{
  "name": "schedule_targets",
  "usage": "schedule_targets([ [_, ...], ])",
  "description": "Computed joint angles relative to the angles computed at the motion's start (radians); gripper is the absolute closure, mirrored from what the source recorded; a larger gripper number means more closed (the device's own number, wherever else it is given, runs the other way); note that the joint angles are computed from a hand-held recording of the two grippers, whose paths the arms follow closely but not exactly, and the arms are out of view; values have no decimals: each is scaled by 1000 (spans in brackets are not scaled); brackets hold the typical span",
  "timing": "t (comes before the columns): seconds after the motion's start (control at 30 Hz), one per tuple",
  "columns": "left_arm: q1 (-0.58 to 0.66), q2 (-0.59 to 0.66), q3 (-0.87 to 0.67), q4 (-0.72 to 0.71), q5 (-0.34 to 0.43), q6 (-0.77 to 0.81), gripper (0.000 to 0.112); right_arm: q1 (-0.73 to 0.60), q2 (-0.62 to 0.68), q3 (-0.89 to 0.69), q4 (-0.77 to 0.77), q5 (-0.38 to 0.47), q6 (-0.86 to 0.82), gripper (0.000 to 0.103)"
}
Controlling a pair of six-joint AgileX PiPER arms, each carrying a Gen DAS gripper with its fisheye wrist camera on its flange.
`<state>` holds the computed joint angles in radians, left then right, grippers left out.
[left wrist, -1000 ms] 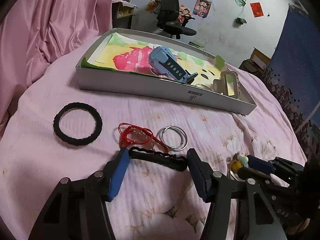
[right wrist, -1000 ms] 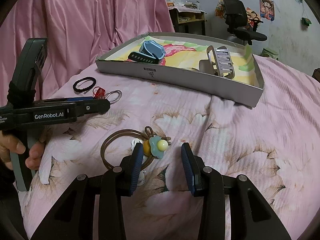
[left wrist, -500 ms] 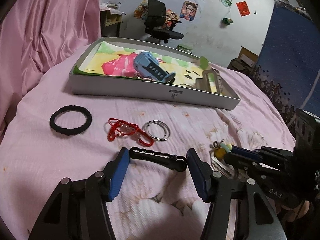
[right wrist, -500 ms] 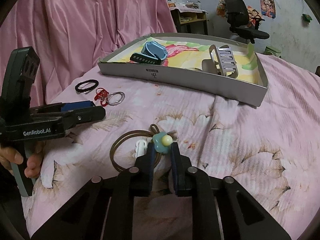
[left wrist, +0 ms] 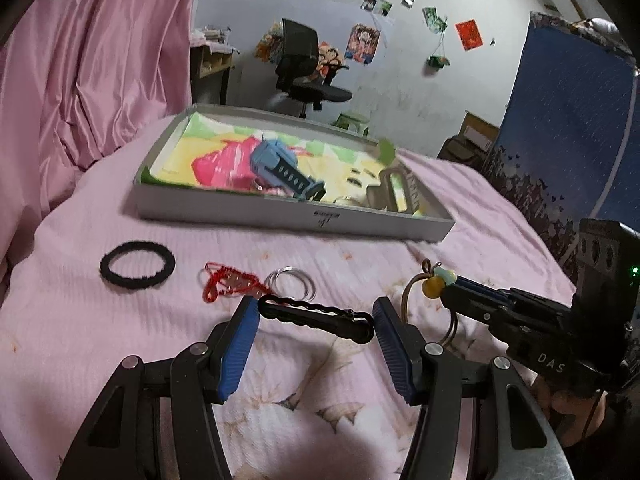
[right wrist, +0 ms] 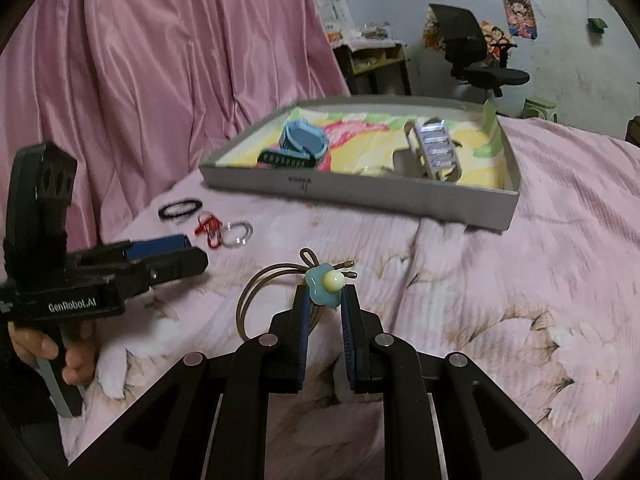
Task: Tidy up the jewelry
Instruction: 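Lift both held items and carry them over the grey tray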
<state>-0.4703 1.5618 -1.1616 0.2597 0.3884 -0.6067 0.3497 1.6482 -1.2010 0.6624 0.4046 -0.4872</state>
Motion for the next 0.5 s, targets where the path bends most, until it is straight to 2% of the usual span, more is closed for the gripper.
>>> schedule_targets([
  [0.17, 10, -9, -6, 64, -49, -70, 56, -13, -28, 41, 203, -62, -187, 90],
  [0.3, 33, 10, -53, 170, -67, -192, 56, -11, -25, 38, 335, -113, -295, 90],
  [0.4, 46, 41, -106, 283, -51, -309, 56, -8, -12, 16, 375, -147, -317, 89],
  [0.5, 76, 87, -174, 290, -34, -343, 56, -3, 19, -25, 354, -182, -282, 90],
])
